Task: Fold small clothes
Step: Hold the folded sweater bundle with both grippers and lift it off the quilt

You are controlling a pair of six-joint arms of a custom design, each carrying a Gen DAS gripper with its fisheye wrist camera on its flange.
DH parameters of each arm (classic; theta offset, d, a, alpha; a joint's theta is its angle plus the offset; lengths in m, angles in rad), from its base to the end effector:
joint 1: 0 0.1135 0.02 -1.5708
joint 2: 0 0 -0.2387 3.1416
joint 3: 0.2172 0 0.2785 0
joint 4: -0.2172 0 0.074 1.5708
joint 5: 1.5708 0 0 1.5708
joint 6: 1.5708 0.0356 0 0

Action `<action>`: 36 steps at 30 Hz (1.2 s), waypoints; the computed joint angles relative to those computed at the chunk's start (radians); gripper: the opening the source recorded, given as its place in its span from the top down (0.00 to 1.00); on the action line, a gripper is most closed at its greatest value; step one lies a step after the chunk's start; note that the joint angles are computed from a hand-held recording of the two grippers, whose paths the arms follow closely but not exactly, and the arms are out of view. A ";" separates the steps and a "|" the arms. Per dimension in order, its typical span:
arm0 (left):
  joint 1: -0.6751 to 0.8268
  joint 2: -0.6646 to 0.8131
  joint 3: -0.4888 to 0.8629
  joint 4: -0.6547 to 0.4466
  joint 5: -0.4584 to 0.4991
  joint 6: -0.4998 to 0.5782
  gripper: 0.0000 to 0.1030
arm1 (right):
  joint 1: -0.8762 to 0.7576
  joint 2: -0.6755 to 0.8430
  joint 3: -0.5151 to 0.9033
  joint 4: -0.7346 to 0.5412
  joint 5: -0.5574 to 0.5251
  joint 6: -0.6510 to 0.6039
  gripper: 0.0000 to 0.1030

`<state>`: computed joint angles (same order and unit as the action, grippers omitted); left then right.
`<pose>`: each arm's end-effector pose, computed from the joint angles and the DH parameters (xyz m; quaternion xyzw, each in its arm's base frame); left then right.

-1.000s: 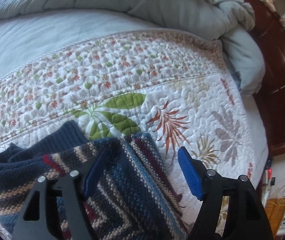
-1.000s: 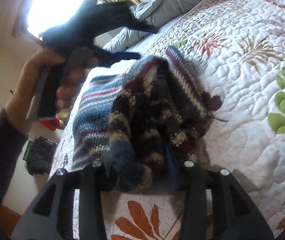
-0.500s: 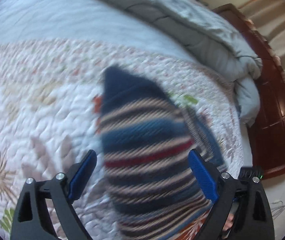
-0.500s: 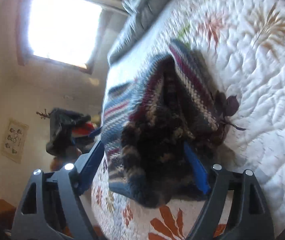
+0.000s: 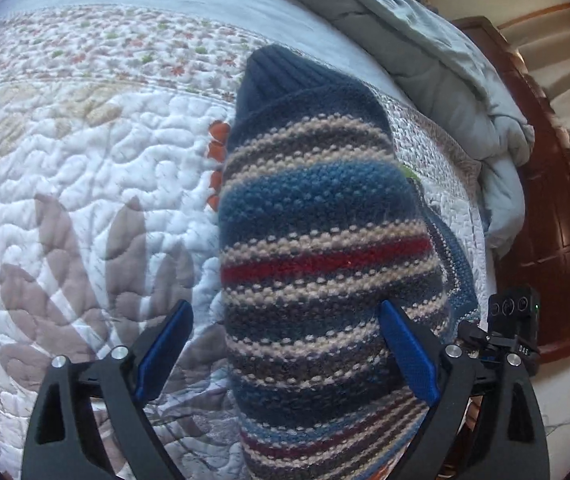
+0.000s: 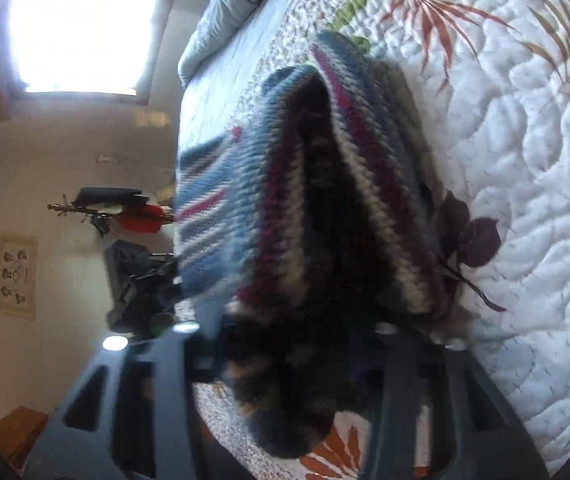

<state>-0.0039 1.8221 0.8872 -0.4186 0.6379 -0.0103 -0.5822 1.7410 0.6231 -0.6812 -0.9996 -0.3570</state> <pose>0.3112 -0.0224 0.0614 0.0310 0.9441 -0.3124 0.1008 0.1938 -0.0917 0.0396 0.1522 0.8603 0.4698 0.1263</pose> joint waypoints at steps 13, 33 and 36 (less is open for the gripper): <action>-0.018 0.007 -0.057 0.070 0.018 -0.009 0.07 | 0.088 -0.320 -0.041 -0.027 0.124 -0.015 0.82; -0.059 0.052 -0.066 0.141 -0.078 -0.011 0.03 | -0.116 -0.162 0.081 -0.387 0.063 -0.294 0.33; -0.067 0.064 -0.047 0.128 -0.078 -0.010 0.03 | -0.086 -0.085 0.115 -0.504 0.028 -0.411 0.32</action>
